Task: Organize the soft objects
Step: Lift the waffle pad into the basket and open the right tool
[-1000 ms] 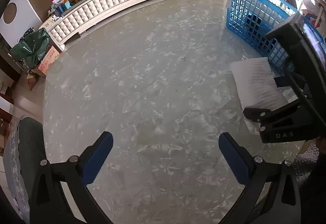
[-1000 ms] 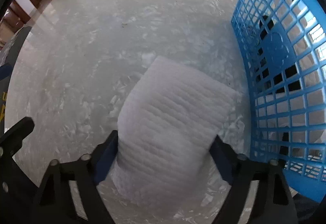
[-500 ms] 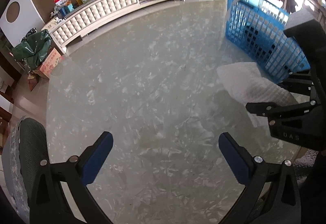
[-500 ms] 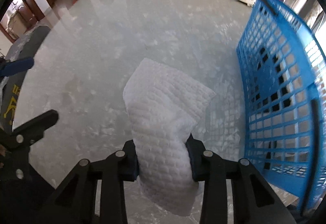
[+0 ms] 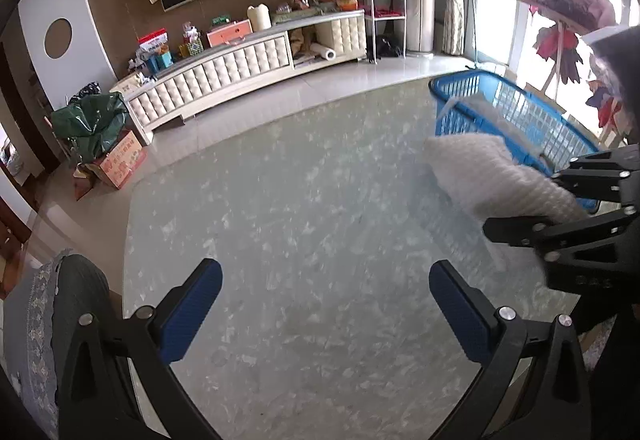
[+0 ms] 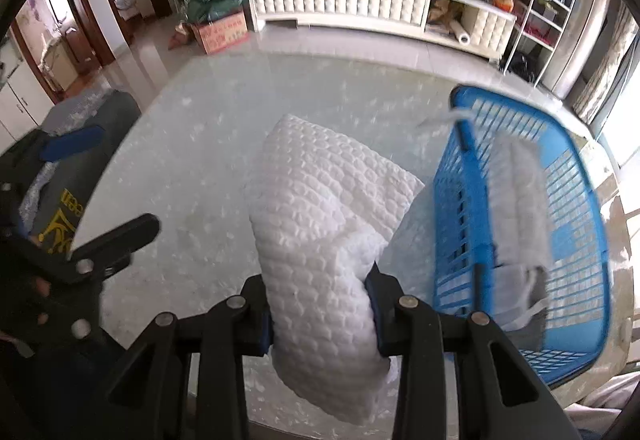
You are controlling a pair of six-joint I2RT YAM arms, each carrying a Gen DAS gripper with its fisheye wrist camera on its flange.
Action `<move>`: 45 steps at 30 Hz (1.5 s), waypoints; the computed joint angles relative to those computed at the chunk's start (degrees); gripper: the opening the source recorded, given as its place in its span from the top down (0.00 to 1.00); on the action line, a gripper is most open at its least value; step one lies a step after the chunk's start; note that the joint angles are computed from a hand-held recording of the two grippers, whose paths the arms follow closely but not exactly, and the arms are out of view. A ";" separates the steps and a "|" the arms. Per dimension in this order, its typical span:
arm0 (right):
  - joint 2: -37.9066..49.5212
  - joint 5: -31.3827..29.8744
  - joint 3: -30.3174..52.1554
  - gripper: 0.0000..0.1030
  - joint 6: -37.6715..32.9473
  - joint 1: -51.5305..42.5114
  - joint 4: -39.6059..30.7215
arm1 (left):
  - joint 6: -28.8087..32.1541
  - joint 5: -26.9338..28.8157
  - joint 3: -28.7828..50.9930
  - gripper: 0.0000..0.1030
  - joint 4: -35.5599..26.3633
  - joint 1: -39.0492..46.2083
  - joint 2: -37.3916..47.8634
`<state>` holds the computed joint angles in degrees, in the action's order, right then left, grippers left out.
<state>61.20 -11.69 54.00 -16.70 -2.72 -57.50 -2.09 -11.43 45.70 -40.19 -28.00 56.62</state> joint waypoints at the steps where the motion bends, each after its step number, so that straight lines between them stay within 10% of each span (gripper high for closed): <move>1: -0.27 -0.57 1.50 0.68 -0.87 -0.90 -1.41 | -0.47 -0.51 0.56 0.00 -0.39 -0.62 0.36; 18: 2.54 -10.54 7.86 0.67 -17.66 -25.05 -0.82 | -6.61 -5.22 11.56 0.00 2.92 -11.27 10.37; 45: 20.52 2.74 9.97 0.66 -11.44 -17.27 7.24 | -9.95 -0.85 15.31 0.00 4.66 -8.18 21.14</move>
<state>81.72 -8.95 63.97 -28.14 -19.99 -50.26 -12.04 -12.28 61.01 -35.53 -36.17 77.76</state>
